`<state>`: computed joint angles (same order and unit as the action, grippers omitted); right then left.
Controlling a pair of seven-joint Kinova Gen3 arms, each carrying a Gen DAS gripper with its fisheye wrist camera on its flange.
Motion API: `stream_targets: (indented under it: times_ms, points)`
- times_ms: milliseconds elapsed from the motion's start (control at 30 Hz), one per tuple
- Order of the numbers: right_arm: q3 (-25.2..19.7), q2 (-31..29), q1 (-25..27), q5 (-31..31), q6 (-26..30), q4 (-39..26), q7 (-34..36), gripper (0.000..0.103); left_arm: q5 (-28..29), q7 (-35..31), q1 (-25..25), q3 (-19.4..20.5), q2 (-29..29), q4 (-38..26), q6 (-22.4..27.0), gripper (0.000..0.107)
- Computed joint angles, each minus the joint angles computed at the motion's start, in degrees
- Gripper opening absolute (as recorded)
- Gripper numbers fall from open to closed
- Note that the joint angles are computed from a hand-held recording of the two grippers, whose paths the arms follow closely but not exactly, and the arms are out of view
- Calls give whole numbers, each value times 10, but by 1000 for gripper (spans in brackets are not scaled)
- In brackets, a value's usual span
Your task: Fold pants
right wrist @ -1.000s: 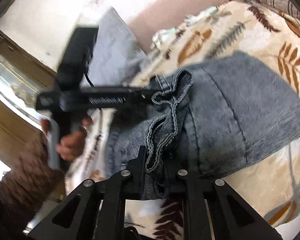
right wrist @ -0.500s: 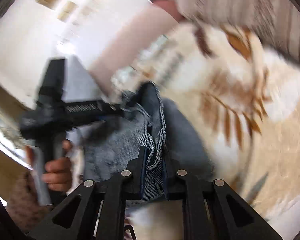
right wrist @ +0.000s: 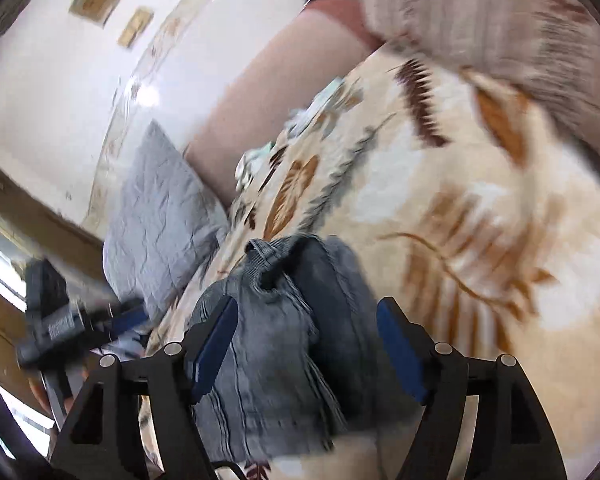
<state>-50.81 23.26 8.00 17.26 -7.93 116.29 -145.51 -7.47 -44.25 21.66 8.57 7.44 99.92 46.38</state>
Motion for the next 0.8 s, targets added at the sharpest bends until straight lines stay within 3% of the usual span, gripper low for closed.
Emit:
stream_targets:
  times_ms: [100, 133, 167, 200, 233, 267, 367, 433, 500, 567, 633, 667, 733, 800]
  points:
    - [25, 51, -53, 1, 66, -79, 30, 79, 70, -8, -74, 38, -2, 57, -32, 74]
    - [34, 69, -74, -5, 89, -104, 44, 75, 92, -18, -90, 44, 0, 67, -40, 74]
    - [36, 79, -86, -13, 112, -125, 62, 66, 105, -21, -95, 44, 4, 70, -44, 74]
    - [27, 85, -87, -19, 135, -143, 84, 14, 109, -19, -89, 39, 7, 71, -50, 74]
    - [23, 84, -92, -15, 159, -162, 100, 5, 103, -11, -73, 27, 9, 69, -55, 74]
    - [29, 72, -99, -3, 175, -174, 107, 3, 88, 3, -47, 5, 10, 63, -56, 74]
    - [84, 40, -137, 19, 222, -200, 95, 3, 19, 73, 25, -43, 37, 35, -45, 74]
    - [126, 71, -171, 8, 268, -234, 100, 4, -7, 98, 31, -39, 73, 12, -20, 75]
    - [127, 106, -178, 18, 310, -263, 105, 9, 3, 91, 13, -19, 101, 1, -5, 76]
    - [91, 107, -142, 0, 319, -257, 132, 18, 4, 99, 18, -26, 92, 8, -6, 75]
    - [50, 94, -89, -47, 290, -227, 163, 24, 33, 82, 8, -25, 64, 25, -10, 74]
    - [29, 88, -62, -70, 276, -210, 181, 31, 47, 75, -5, -14, 44, 38, -16, 74]
    - [-22, 87, -9, -115, 261, -182, 227, 60, 47, 88, -3, 0, -3, 74, -35, 74]
    - [-75, 88, 43, -141, 250, -151, 273, 66, 13, 130, 26, 5, -34, 97, -43, 74]
